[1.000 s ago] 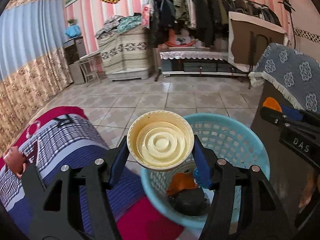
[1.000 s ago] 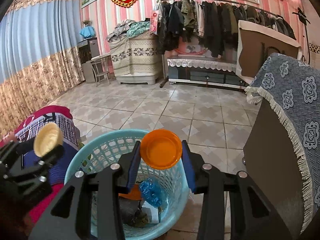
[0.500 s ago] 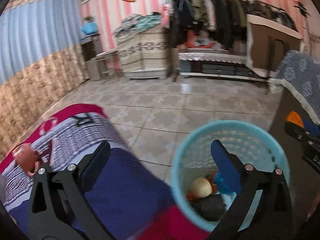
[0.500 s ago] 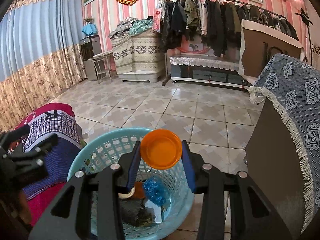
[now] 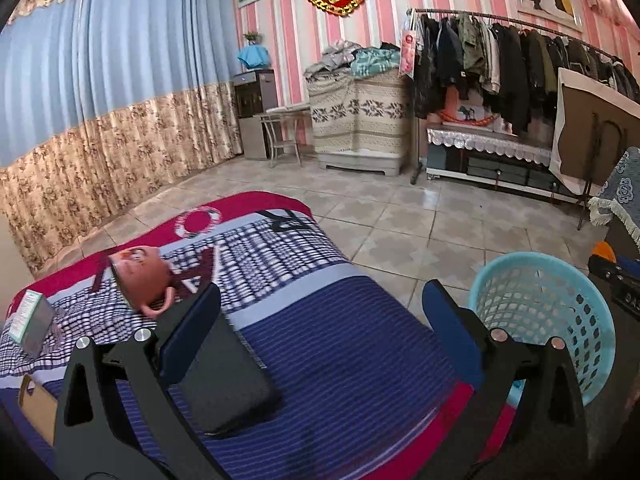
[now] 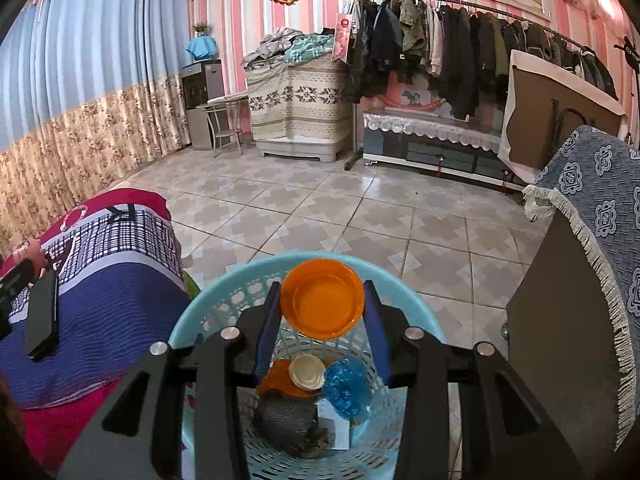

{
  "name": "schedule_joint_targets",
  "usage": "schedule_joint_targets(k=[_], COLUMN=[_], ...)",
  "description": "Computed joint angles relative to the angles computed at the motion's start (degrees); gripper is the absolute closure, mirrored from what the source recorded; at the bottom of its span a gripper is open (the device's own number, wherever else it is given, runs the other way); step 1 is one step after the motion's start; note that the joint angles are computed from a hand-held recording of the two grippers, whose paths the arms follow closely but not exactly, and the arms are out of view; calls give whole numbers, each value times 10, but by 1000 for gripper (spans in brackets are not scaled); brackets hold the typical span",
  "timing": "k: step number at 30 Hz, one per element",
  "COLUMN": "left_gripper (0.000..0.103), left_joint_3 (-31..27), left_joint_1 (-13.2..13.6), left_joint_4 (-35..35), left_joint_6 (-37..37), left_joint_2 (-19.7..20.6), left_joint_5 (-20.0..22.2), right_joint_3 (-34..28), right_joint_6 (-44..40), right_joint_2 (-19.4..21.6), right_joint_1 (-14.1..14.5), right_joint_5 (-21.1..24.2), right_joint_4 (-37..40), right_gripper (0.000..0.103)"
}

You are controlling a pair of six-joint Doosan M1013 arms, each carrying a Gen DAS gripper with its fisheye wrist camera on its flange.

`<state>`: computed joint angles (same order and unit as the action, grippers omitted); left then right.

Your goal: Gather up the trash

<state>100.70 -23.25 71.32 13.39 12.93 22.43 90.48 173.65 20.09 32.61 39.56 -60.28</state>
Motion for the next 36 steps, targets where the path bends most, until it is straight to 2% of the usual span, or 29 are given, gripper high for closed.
schedule_joint_targets(k=[2, 4, 5, 6, 8, 15, 20, 22, 27, 33, 36], left_gripper=[6, 6, 6, 6, 6, 6, 5, 5, 5, 5, 5], left_joint_3=[6, 14, 17, 21, 31, 64, 100, 109, 127, 168, 192], left_joint_1=[3, 6, 8, 9, 12, 18, 25, 28, 26, 12, 4], left_joint_4=[-10, -24, -31, -35, -33, -29, 17, 14, -2, 74, 99], left_joint_6=[7, 16, 19, 20, 15, -5, -64, -69, -67, -128, -152], left_joint_2=[-7, -15, -19, -23, -33, -65, -103, -115, -143, -190, -216], left_joint_5=[-3, -6, -10, -13, -18, -21, -16, -7, 48, 92, 110], right_joint_3=[-1, -4, -4, -4, -3, 3, 11, 16, 25, 26, 26], right_joint_6=[4, 9, 15, 28, 36, 63, 68, 63, 81, 57, 33], right_joint_2=[2, 5, 6, 6, 5, 0, -10, -15, -31, -41, -41], right_joint_1=[-1, 0, 1, 3, 4, 9, 20, 26, 57, 98, 123], right_joint_5=[-4, 2, 4, 9, 8, 12, -4, -17, -26, -34, -21], right_joint_4=[-3, -6, -11, -23, -33, -59, -69, -70, -105, -95, -81], right_gripper=[62, 48, 32, 27, 25, 6, 5, 5, 5, 4, 4])
